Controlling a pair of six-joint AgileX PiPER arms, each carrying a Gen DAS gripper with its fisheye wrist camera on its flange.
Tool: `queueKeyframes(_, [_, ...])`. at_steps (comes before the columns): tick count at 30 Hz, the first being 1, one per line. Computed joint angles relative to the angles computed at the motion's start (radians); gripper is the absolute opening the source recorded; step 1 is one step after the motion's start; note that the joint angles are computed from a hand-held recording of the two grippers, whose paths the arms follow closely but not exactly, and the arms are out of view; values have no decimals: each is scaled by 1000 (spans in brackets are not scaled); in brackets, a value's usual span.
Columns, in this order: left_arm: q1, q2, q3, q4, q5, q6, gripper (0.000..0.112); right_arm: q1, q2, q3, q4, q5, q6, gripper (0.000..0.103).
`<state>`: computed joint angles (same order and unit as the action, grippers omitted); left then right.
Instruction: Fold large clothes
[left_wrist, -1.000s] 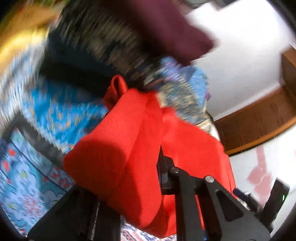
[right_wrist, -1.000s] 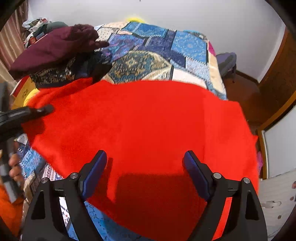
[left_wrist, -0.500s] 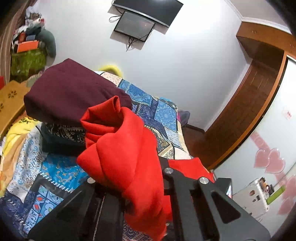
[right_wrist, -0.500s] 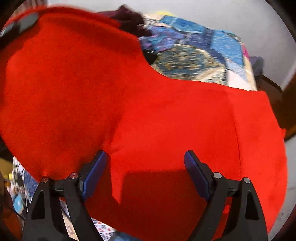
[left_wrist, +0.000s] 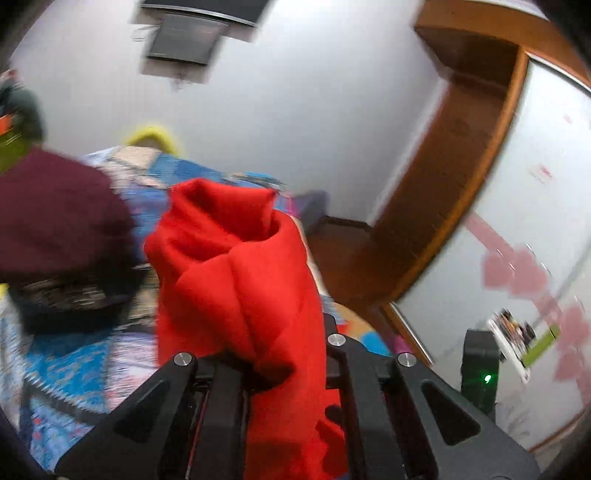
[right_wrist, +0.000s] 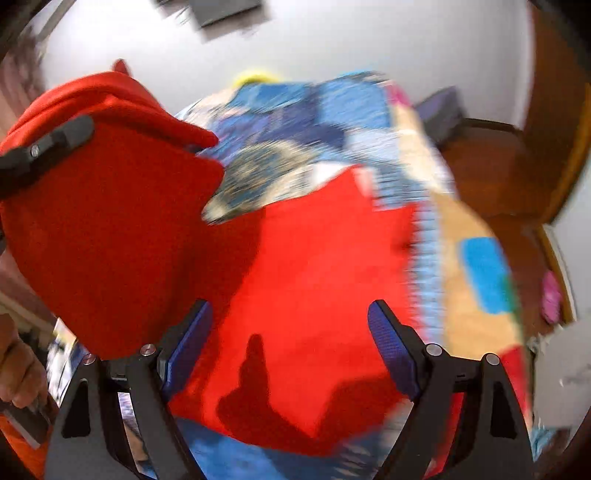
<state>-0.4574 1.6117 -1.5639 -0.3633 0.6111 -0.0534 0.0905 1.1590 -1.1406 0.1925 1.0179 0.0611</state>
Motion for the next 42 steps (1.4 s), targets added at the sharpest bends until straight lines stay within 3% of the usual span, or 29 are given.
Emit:
queueKeyframes(3, [-108, 112, -127, 3, 50, 0, 4, -156, -55, 8, 15, 46, -63, 84])
queueKeyframes(6, [-182, 270, -267, -5, 180, -9, 4, -349, -96, 24, 59, 106, -172, 84])
queueKeyframes(10, [-224, 379, -307, -64, 290, 18, 5, -477, -113, 36, 83, 149, -250, 84])
queueKeyframes(15, [-220, 379, -287, -110, 366, 70, 21, -498, -119, 27, 85, 159, -269, 84])
queueKeyframes(17, [-211, 339, -270, -107, 396, 96, 43, -485, -118, 9, 88, 158, -262, 84])
queueKeyframes(18, [-207, 319, -261, -95, 402, 103, 46, -500, -116, 3, 109, 160, -283, 83])
queueKeyframes(23, [-198, 158, -139, 24, 271, 106, 58, -491, -135, -11, 177, 170, -302, 83])
queueKeyframes(27, [-157, 82, -88, 131, 214, 94, 65, -324, -114, -59, 103, 126, -198, 83])
queueKeyframes(31, [-127, 61, -50, 253, 205, 70, 70, -147, -86, -75, -5, 58, -76, 84])
queueKeyframes(36, [-71, 97, -16, 237, 251, 119, 70, -12, -17, -72, -108, 17, 24, 83])
queueKeyframes(42, [-50, 122, 104, 134, 234, 206, 72, -47, -2, 26, -119, 30, 8, 83])
